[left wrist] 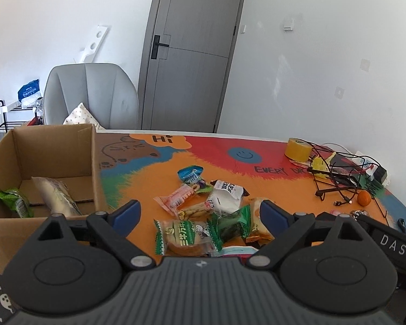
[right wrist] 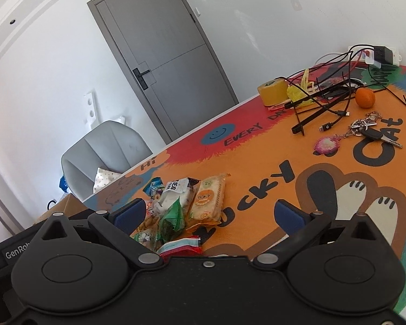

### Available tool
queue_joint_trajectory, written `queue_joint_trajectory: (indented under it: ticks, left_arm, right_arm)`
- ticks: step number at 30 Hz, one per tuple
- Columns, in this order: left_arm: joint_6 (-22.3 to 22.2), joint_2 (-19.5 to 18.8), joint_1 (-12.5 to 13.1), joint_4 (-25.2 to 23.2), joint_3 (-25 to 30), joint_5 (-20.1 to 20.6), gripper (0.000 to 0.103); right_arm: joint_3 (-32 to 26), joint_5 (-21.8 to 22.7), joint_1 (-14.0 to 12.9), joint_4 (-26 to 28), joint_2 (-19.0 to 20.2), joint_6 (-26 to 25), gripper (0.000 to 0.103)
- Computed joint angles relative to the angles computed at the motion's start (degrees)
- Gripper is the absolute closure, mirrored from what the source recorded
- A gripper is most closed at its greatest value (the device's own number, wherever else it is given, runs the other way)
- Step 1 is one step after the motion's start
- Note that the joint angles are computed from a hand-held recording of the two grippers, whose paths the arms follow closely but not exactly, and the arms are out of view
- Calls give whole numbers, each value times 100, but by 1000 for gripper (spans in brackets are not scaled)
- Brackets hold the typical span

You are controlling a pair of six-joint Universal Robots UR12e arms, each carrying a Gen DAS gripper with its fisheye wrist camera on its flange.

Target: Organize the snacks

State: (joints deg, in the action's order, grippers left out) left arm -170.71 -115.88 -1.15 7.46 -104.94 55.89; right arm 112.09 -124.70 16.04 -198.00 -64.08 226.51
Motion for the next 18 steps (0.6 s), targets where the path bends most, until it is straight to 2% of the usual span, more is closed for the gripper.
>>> queue_joint_trajectory:
  ticks: [7, 14, 18]
  left_arm:
    - [39, -146, -136, -118, 73, 98, 12]
    - [-232, -337, -269, -300, 251, 680, 12]
    - [-295, -388, -277, -268, 284, 883, 12]
  right_arm:
    - [94, 39, -86, 191, -19, 245, 1]
    - [45, 227, -120, 373, 23, 252, 2]
    - [-39, 383, -131, 466, 81, 211, 4]
